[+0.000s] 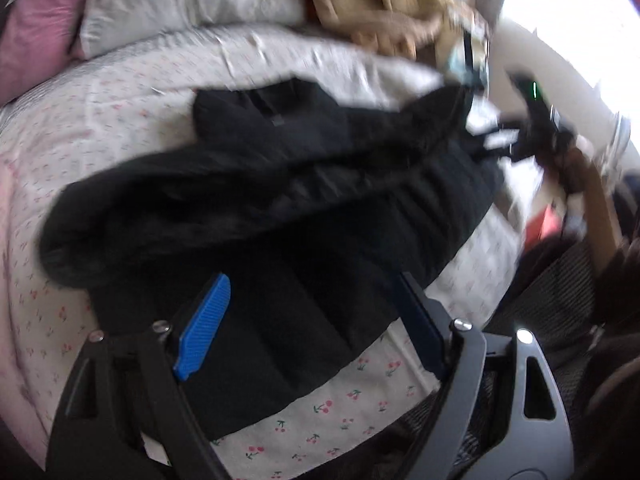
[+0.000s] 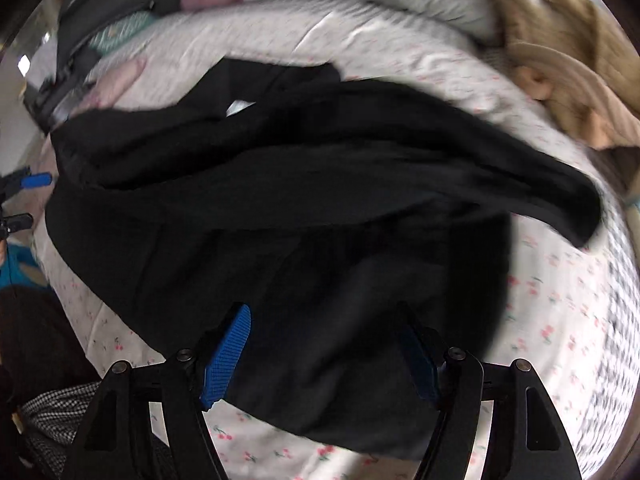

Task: Fold large clothes

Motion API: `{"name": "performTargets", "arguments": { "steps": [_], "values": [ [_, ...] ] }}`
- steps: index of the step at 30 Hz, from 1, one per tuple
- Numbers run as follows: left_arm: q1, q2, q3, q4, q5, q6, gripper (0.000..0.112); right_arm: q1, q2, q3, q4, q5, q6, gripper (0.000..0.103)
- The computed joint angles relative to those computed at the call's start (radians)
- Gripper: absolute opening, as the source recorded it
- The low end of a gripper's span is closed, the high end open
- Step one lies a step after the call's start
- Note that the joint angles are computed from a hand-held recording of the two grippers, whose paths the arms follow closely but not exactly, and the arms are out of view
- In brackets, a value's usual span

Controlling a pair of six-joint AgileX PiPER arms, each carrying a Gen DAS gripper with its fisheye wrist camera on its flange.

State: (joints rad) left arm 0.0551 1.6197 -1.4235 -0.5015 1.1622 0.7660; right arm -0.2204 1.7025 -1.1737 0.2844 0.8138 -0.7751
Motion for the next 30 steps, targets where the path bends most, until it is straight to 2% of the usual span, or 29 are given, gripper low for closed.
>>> {"name": "performTargets", "arguments": {
  "steps": [4, 8, 10, 11, 13, 15, 17, 19, 23, 25, 26, 27, 29, 30],
  "values": [
    [-0.129, 0.114, -0.092, 0.140, -0.062, -0.187, 0.084, 0.122, 0.072, -0.046, -0.009, -0.005, 0.063, 0.074],
    [-0.141, 0.233, -0.232, 0.160, -0.066, -0.309, 0.084, 0.142, 0.145, -0.146, 0.048, 0.014, 0.097, 0.074],
    [-0.137, 0.280, -0.290, 0.170, -0.106, -0.389, 0.084, 0.124, 0.196, -0.221, 0.112, 0.020, 0.127, 0.074],
    [-0.136, 0.296, -0.312, 0.183, -0.135, -0.432, 0.084, 0.114, 0.208, -0.237, 0.149, -0.004, 0.132, 0.074],
    [-0.139, 0.321, -0.331, 0.245, -0.246, -0.559, 0.084, 0.095, 0.230, -0.263, 0.218, -0.066, 0.135, 0.074],
    [-0.141, 0.334, -0.320, 0.317, -0.351, -0.685, 0.084, 0.068, 0.222, -0.223, 0.374, -0.230, 0.087, 0.074],
    [-0.131, 0.348, -0.315, 0.376, -0.407, -0.783, 0.084, 0.029, 0.226, -0.215, 0.537, -0.304, 0.018, 0.074],
    [-0.122, 0.338, -0.307, 0.485, -0.408, -0.892, 0.084, -0.020, 0.229, -0.217, 0.578, -0.305, 0.034, 0.074],
    [-0.069, 0.268, -0.226, 0.538, -0.480, -0.934, 0.084, -0.130, 0.194, -0.190, 0.667, -0.311, -0.046, 0.074],
    [-0.036, 0.274, -0.227, 0.560, -0.469, -0.952, 0.084, -0.172, 0.198, -0.191, 0.669, -0.297, -0.046, 0.074],
    [-0.023, 0.309, -0.270, 0.596, -0.417, -0.988, 0.084, -0.194, 0.213, -0.200, 0.654, -0.295, -0.037, 0.074],
    [-0.006, 0.368, -0.353, 0.609, -0.330, -1.015, 0.084, -0.201, 0.238, -0.219, 0.613, -0.302, 0.003, 0.074],
    [0.036, 0.456, -0.460, 0.523, -0.233, -1.002, 0.084, -0.202, 0.325, -0.295, 0.471, -0.292, 0.148, 0.073],
    [0.069, 0.491, -0.481, 0.429, -0.224, -0.970, 0.083, -0.205, 0.364, -0.330, 0.428, -0.275, 0.194, 0.072]
  ]
}}
